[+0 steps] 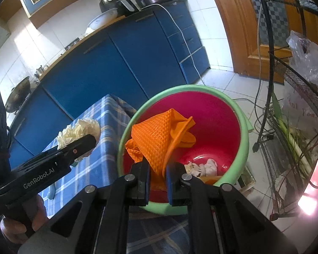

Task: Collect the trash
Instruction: 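Carry the white paper and orange mesh bag over the red bucket with both tools, then open both tools to drop the paper and mesh bag into the bucket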

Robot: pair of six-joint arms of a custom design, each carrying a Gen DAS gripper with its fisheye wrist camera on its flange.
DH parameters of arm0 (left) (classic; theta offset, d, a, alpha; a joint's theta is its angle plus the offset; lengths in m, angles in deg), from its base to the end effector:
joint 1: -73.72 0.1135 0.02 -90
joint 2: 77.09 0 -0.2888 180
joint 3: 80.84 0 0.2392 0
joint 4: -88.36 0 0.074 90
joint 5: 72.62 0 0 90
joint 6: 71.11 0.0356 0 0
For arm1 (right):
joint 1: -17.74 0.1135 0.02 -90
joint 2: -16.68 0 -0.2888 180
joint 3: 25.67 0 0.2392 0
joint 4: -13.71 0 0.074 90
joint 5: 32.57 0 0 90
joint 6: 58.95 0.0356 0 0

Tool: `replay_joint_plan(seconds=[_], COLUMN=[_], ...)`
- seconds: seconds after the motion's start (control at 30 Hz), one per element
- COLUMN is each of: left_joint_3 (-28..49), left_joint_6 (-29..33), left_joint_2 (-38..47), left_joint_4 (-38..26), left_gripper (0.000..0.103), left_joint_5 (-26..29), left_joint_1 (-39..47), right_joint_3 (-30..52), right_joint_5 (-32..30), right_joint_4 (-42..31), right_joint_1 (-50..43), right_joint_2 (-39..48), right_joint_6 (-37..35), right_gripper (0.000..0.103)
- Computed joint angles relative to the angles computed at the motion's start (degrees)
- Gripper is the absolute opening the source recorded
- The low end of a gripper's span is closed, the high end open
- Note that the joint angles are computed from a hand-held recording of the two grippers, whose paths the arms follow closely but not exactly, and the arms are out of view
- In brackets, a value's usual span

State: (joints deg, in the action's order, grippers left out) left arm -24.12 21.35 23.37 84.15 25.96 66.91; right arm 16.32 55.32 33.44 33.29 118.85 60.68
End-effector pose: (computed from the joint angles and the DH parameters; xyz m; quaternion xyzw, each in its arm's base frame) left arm 0.3155 -0.0430 0.1510 0.1020 0.9256 -0.0834 0.3549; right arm 0.2725 0.0772 0.1172 0.1036 0.9019 0.1764 0.3804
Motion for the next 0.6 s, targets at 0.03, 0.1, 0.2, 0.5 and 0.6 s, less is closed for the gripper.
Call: replay_joint_plan(seconds=[0.03, 0.1, 0.2, 0.5, 0.6], left_joint_3=[0.3, 0.9, 1.7, 4.0, 4.2], left_joint_6=[-0.2, -0.3, -0.5, -0.4, -0.4], left_joint_2=[0.5, 1.7, 3.2, 6.1, 6.1], left_joint_4=[0.0, 0.0, 0.1, -0.3, -0.8], left_gripper=[0.053, 0.053, 0.053, 0.057, 0.060], left_joint_5=[-0.1, -0.4, -1.0, -0.1, -0.1], left_joint_1=[-0.5, -1.3, -2.4, -3.7, -3.9], right_joint_3=[0.1, 0.4, 0.9, 2.3, 2.2], right_joint_5=[-0.3, -0.5, -1.0, -1.9, -2.0], right_joint_4=[0.2, 0.5, 0.6, 0.3, 0.4], right_joint_1=[-0.4, -1.0, -1.9, -3.5, -3.8], right_joint_2=[0.5, 1.5, 2.8, 5.4, 5.7], right_joint_6=[-0.2, -0.3, -0.5, -1.0, -0.3], right_gripper=[0.014, 0.015, 0.015, 0.020, 0.029])
